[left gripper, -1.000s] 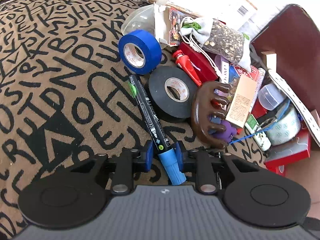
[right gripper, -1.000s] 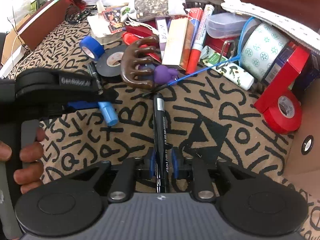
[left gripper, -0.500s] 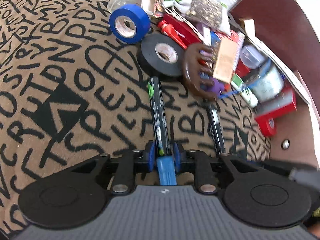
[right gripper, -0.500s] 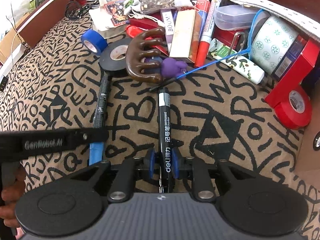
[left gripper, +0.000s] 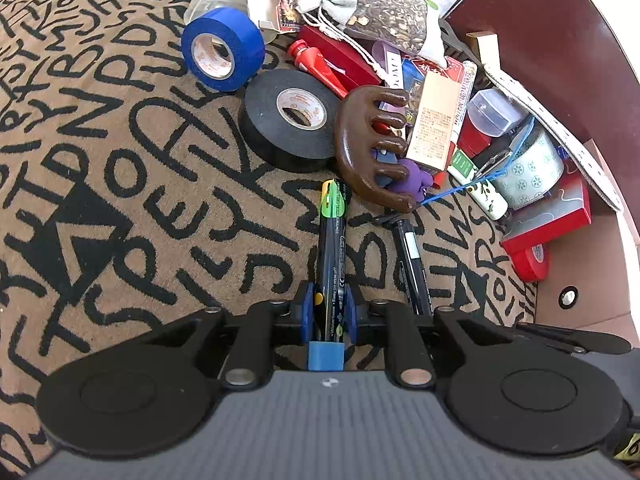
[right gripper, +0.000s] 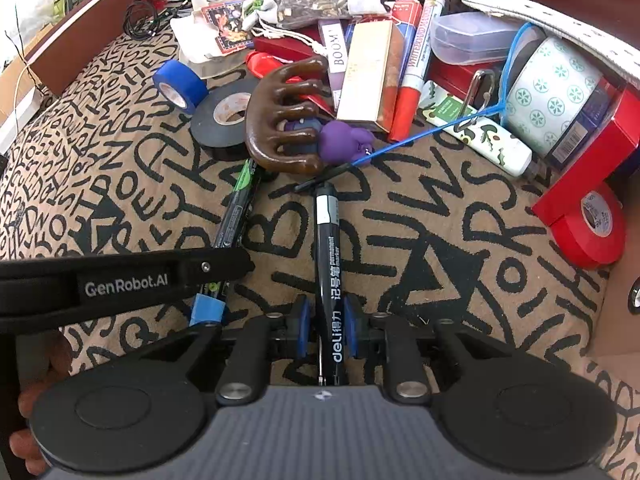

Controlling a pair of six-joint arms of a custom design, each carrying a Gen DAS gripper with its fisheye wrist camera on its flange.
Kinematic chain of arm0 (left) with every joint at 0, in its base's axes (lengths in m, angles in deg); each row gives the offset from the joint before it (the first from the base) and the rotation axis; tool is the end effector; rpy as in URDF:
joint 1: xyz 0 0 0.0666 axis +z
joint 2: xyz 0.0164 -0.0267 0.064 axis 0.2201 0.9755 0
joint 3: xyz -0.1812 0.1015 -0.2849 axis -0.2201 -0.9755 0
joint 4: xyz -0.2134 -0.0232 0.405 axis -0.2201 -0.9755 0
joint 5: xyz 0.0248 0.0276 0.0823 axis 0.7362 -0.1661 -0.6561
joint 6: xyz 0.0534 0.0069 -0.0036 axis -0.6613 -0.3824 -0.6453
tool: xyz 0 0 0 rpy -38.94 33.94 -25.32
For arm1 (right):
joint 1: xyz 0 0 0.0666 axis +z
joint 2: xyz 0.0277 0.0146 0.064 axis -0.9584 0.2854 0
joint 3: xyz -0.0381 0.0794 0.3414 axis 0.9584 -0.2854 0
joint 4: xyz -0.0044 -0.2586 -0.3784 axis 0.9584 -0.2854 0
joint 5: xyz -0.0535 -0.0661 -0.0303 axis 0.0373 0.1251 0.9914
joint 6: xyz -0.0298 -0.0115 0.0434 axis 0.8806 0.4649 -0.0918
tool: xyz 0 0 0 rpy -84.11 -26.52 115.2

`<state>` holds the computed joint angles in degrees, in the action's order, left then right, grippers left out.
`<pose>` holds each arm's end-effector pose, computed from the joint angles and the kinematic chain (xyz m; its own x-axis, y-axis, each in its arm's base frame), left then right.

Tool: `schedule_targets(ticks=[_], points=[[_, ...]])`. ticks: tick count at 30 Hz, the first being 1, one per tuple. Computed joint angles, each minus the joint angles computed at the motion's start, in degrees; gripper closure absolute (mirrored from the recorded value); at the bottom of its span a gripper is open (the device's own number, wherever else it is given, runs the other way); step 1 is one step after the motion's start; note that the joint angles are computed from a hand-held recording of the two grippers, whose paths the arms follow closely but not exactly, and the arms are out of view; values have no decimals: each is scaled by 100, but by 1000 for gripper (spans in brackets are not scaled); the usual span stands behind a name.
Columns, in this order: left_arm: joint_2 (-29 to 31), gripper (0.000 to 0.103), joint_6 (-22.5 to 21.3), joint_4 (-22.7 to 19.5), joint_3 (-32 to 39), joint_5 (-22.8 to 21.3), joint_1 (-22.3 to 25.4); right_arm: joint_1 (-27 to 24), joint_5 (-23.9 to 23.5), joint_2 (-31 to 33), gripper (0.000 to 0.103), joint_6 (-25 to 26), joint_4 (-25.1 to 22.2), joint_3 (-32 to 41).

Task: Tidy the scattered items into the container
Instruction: 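Grasp the blue-capped black marker with left gripper while right grasps the black deli marker, then carry both markers to the white box and open both grippers inside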

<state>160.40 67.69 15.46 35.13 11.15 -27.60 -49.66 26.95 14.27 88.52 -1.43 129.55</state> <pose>0.4758 -0.3883 0.3038 -0.5891 -0.7128 -0.3806 -0.5713 0.7005 -0.4277 0.5887 0.2709 0.2783 -0.5213 -0.7558 -0.3963 -0.8453 0.5212 0.1178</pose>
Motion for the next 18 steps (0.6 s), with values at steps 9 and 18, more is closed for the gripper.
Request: schedule_targets(ticks=[9, 18], points=[[123, 86, -177, 70, 143, 84, -69, 39, 78, -170, 89, 210, 48, -184], [174, 86, -87, 146, 331, -19, -265, -93, -109, -459, 89, 262, -21, -402]])
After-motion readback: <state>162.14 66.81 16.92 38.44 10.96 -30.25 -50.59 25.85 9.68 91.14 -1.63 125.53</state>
